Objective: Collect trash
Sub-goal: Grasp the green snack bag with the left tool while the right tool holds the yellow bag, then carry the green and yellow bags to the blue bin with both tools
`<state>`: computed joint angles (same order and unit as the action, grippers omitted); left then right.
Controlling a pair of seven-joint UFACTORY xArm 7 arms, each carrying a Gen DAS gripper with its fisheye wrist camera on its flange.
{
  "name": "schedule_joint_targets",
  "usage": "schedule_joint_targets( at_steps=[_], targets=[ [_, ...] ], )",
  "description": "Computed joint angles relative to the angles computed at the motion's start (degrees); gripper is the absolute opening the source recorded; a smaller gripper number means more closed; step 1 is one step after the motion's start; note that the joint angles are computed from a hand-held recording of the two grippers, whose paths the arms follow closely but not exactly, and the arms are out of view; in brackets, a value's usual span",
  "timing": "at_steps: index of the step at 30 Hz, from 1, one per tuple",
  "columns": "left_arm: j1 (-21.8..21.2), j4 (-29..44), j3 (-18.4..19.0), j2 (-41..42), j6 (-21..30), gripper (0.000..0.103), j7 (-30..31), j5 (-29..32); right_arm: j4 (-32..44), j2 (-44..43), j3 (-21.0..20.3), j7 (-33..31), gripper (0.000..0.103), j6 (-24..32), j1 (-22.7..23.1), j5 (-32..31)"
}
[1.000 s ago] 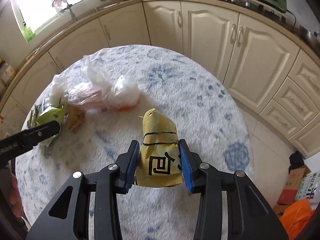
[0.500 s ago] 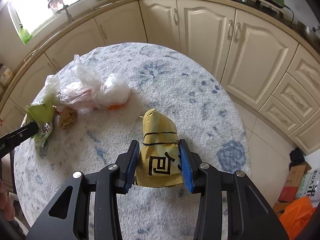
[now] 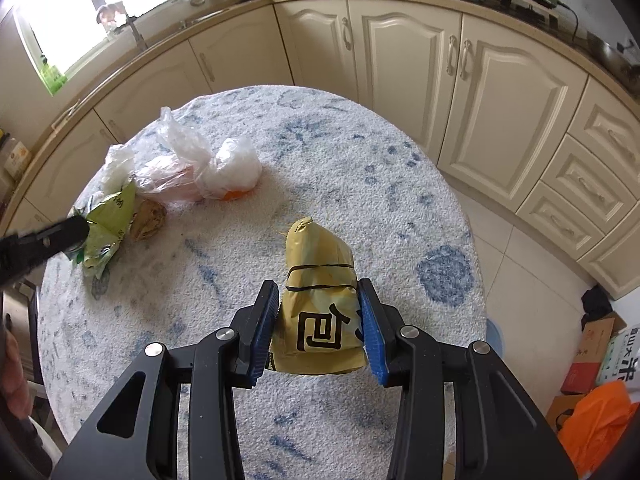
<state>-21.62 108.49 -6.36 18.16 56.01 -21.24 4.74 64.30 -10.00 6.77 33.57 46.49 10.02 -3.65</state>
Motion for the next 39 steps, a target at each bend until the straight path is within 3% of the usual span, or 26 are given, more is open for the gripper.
schedule_joint_targets(
  at_steps=[2,4,6,8,12,19,30,39],
  targets=[
    [-1.0,5.2,0.5,4.5,2.4,0.069,0.1,2.0,0.5,1.0,-0.2,-0.5,0.04,-0.3,0.0,0.6],
    [-1.6,11.0,0.8,9.3,5.8,0.035,1.4,2.3,1.1,2.1,-0.4,-0.9,0.04,-0.4,0.0,0.9],
    [-2.1,14.0,1.1,11.9,8.0,0.027,2.9,2.0,1.6,3.0,-0.5,-1.0,0.04,-0.4,-0.1,0.7],
    [-2.4,11.0,1.6,10.5,4.9,0.026,3.2,2.4,1.7,3.4,-0.5,-0.7,0.04,-0.8,-0.2,0.1],
    [-2.4,8.2,1.7,8.3,4.1,0.025,2.6,2.1,1.8,3.3,-0.6,-0.3,0.04,-1.0,0.0,0.1],
    [-2.2,-2.8,0.7,-1.3,1.6,0.025,-0.3,2.7,0.2,-0.9,0.0,0.5,0.04,-0.7,0.2,-0.1],
    [-1.3,-18.2,-3.3,-17.8,-0.2,0.025,-3.8,3.4,-4.8,-12.5,1.9,2.7,0.04,3.1,0.0,-0.4],
    [-2.0,-23.0,-7.4,-25.1,0.6,0.025,-6.3,3.0,-9.8,-22.2,1.8,3.2,0.04,7.1,-1.3,0.4]
  ],
)
